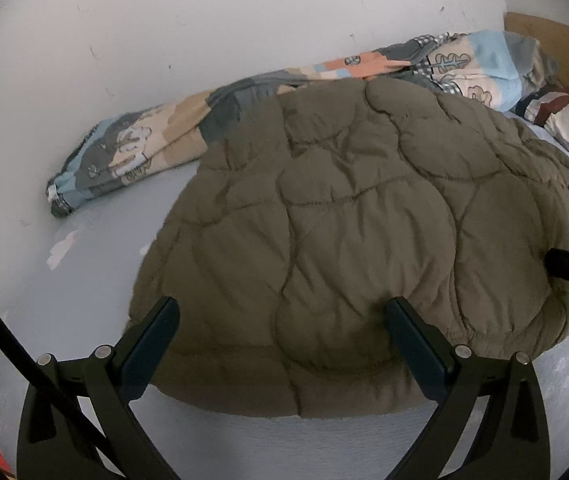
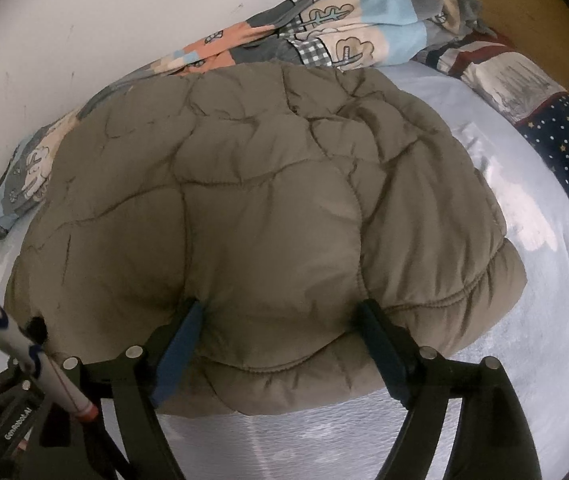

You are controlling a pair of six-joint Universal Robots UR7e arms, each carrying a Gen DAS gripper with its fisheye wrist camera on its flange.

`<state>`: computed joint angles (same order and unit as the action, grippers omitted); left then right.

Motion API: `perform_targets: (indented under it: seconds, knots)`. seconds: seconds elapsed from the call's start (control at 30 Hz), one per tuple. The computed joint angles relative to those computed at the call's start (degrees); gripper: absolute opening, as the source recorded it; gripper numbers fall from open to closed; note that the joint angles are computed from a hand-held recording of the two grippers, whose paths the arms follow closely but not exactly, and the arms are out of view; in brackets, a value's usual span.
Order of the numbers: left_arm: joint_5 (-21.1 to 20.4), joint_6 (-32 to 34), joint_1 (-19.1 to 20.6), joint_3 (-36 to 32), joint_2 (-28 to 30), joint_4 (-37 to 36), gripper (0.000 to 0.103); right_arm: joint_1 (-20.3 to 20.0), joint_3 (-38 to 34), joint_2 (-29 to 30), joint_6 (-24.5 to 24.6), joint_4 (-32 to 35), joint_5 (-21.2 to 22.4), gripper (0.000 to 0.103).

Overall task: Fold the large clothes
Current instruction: 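Grasp the edge of the folded olive jacket with both grippers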

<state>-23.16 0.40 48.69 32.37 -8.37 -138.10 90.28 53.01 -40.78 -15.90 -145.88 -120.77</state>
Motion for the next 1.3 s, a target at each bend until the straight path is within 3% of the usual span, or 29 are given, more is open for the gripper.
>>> perform_targets:
  seconds: [0.73,1.07,1.2,1.3]
  knots:
    - [0.0,-1.1,0.0,0.7,-0.4,0.7,0.103,0.2,-0.1,0.0,-0.2,1.2,-0.6,0.087]
    - [-0.6,-2.3,0.0,0.8,-0.7,1.7,0.103,-0.4,-0.8,-1.3,3.7,2.8,2.9,0.087]
    - [-0.9,-2.6,0.1,0.9,-0.9,2.1,0.103,-0.8,-0.9,-1.7,5.7,0.9,1.4,0.087]
    - [-1.1,-3.2,0.1,0.9,-1.1,2.7,0.103,-1.5,-2.1,-1.5,8.5,3.2,1.1,0.087]
